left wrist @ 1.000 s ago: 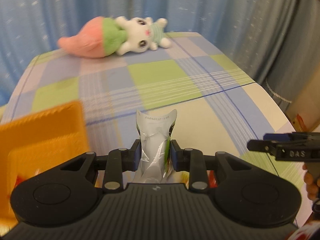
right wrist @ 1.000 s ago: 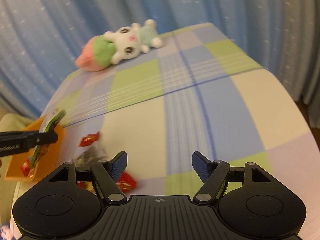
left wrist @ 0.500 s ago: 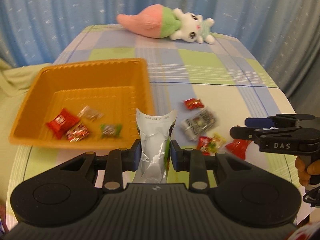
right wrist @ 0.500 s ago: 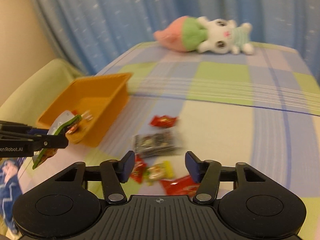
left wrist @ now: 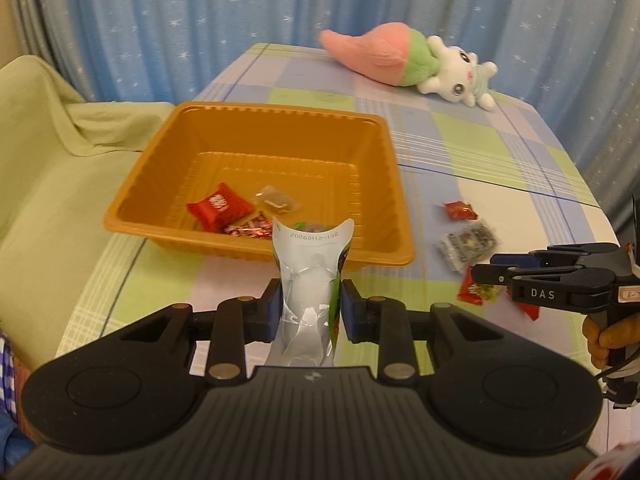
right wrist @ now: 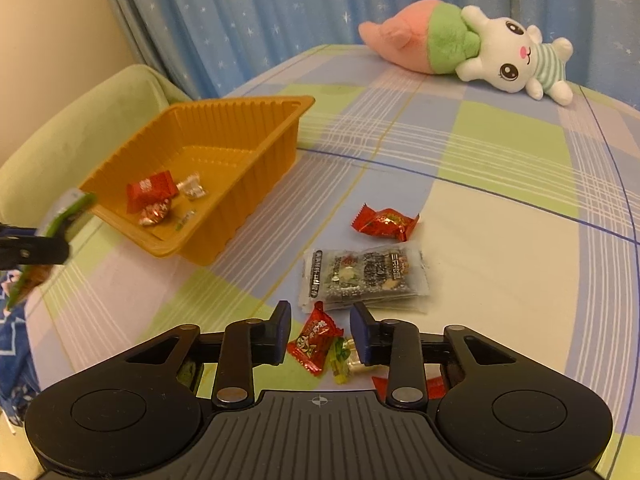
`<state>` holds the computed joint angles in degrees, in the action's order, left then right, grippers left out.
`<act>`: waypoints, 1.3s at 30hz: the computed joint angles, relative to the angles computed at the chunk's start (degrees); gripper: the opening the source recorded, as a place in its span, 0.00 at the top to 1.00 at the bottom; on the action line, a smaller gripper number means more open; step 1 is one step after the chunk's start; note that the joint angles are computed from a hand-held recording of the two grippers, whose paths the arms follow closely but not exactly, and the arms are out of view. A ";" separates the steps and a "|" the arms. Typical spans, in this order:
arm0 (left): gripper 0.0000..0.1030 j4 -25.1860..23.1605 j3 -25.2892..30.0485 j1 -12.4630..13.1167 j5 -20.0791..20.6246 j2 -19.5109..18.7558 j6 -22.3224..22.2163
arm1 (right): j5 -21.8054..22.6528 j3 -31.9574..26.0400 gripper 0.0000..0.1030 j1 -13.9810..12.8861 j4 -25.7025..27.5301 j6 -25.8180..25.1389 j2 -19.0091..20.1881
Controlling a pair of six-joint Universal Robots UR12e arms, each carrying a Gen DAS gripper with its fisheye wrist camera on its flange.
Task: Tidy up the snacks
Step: 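Grasp the small red candy with the right tool while the left tool holds the white packet, then carry the white packet and red candy over the orange tray with both tools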
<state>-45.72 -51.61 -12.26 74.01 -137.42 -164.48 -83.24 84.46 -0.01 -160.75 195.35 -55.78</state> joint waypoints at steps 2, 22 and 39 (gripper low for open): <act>0.73 0.14 -0.13 0.10 0.51 0.05 -0.35 | 0.00 -0.40 0.68 0.03 0.56 -0.16 0.37; 0.73 0.21 -0.71 0.40 1.33 0.18 -1.20 | -0.44 -0.94 0.79 1.59 1.62 -3.38 1.23; 0.73 2.53 -3.72 1.06 0.90 1.83 -1.46 | -1.91 0.62 0.82 2.64 1.23 -4.68 0.34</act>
